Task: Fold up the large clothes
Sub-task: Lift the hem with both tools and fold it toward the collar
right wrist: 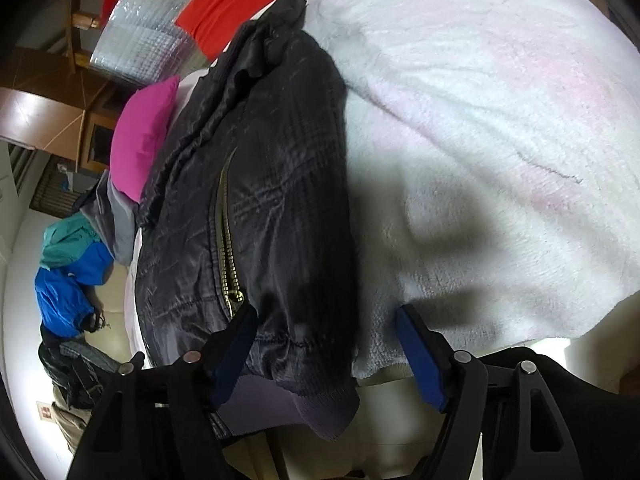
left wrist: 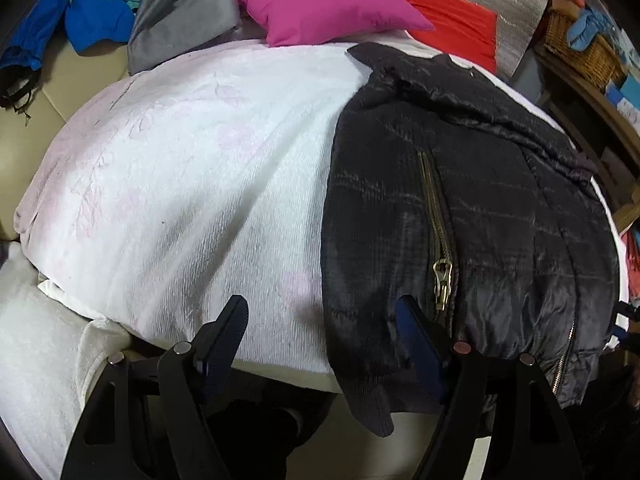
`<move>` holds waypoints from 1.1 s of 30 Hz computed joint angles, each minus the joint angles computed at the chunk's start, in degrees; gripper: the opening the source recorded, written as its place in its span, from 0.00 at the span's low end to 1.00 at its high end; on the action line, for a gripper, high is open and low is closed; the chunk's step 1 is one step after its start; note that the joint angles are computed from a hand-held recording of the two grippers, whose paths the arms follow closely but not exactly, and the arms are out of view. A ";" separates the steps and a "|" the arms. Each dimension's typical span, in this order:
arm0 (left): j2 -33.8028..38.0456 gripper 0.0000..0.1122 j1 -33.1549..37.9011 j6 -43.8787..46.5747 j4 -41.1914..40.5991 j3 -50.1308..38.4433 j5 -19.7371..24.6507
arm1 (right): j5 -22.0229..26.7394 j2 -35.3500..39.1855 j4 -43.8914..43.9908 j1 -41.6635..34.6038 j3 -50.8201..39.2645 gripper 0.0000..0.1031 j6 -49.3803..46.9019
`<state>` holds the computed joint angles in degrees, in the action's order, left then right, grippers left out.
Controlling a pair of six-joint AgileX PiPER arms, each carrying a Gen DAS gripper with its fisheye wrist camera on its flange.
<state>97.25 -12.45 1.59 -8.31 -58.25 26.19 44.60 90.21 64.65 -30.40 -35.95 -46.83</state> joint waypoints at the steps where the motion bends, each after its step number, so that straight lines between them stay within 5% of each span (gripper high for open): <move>1: -0.21 0.68 -0.48 -1.03 1.29 0.36 -0.27 | -0.10 -0.16 -0.21 -0.07 0.32 0.73 -0.36; 19: -5.39 0.68 -6.24 -23.56 26.49 6.26 -5.89 | -6.07 -4.05 -6.83 6.52 4.29 0.76 3.47; 33: -5.60 0.68 -7.74 -28.28 31.80 7.01 -5.63 | -9.85 -6.74 -6.67 17.53 5.93 0.76 1.77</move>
